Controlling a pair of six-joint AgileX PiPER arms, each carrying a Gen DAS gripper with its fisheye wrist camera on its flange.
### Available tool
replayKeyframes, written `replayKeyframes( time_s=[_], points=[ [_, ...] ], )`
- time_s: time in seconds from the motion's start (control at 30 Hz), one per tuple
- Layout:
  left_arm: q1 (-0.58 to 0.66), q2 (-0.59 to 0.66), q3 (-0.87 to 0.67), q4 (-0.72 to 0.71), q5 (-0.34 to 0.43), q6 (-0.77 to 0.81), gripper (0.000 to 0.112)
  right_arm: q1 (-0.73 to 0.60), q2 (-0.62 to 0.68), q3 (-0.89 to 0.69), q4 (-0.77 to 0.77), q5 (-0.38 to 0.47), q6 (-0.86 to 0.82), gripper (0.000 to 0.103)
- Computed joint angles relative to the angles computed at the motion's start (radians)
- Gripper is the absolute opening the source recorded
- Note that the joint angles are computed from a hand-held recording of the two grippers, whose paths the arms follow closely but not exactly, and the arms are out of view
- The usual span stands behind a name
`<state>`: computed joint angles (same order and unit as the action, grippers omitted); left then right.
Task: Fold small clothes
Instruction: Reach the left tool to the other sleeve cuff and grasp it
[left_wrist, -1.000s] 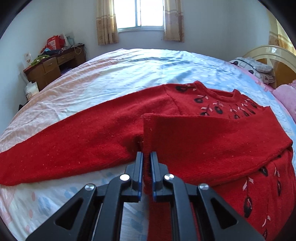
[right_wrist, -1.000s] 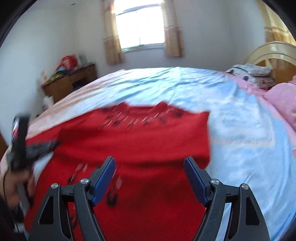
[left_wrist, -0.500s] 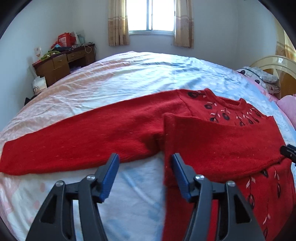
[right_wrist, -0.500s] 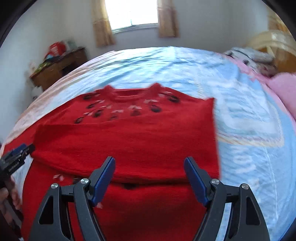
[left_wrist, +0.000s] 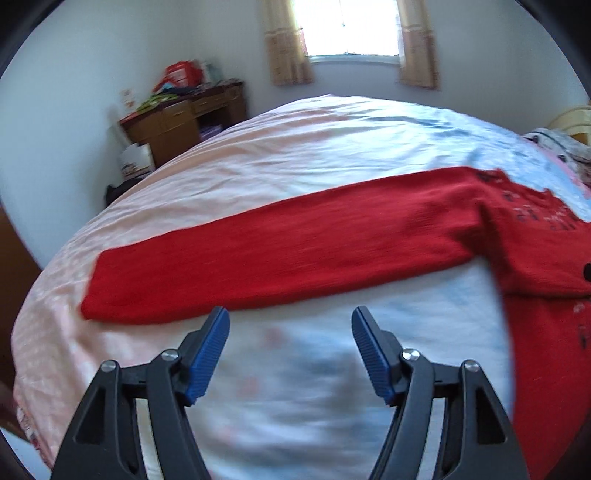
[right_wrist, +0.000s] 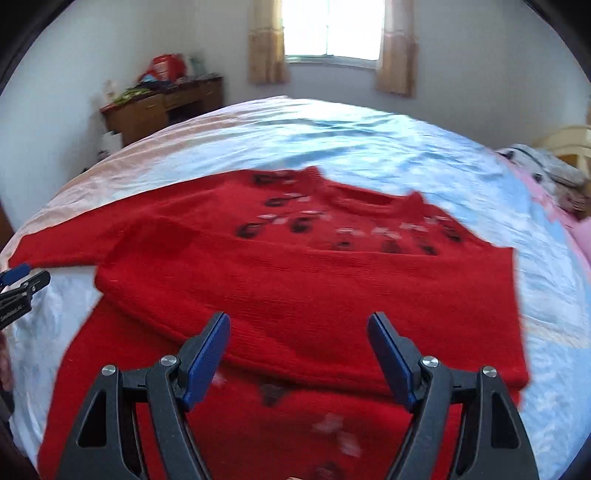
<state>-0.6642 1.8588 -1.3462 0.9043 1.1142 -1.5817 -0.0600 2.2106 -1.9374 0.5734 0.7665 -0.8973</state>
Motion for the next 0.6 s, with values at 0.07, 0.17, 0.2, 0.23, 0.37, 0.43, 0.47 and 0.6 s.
replayKeyframes(
  time_s=[0.07, 0.17, 0.2, 0.23, 0.37, 0.43, 0.47, 0.6],
  points=[
    [0.024, -0.044, 0.061, -0.007, -0.004, -0.022, 0.071, 0.034, 0.03, -0.025, -0.018, 0.042, 0.003, 0.077],
    [0.054, -0.122, 0.155, -0.004, 0.019, -0.048, 0.071, 0.079, 0.001, 0.066, -0.037, -0.056, -0.049, 0.078],
    [0.06, -0.14, 0.176, -0.002, 0.027, -0.053, 0.071, 0.078, -0.005, 0.077, -0.012, -0.056, -0.073, 0.078],
    [0.07, -0.161, 0.197, -0.001, 0.032, -0.056, 0.071, 0.072, 0.003, 0.065, 0.02, -0.015, -0.104, 0.078],
    [0.127, -0.263, 0.296, -0.003, 0.024, -0.09, 0.072, 0.085, -0.039, 0.163, 0.058, -0.085, -0.209, 0.078],
    [0.156, -0.313, 0.344, 0.007, 0.018, -0.13, 0.072, 0.087, -0.045, 0.181, 0.067, -0.107, -0.218, 0.079],
    [0.175, -0.337, 0.366, 0.007, 0.01, -0.147, 0.072, 0.086, -0.05, 0.19, 0.074, -0.111, -0.221, 0.079],
    [0.246, -0.411, 0.445, 0.0, -0.057, -0.202, 0.072, 0.081, -0.06, 0.213, 0.1, -0.124, -0.23, 0.08]
  ],
)
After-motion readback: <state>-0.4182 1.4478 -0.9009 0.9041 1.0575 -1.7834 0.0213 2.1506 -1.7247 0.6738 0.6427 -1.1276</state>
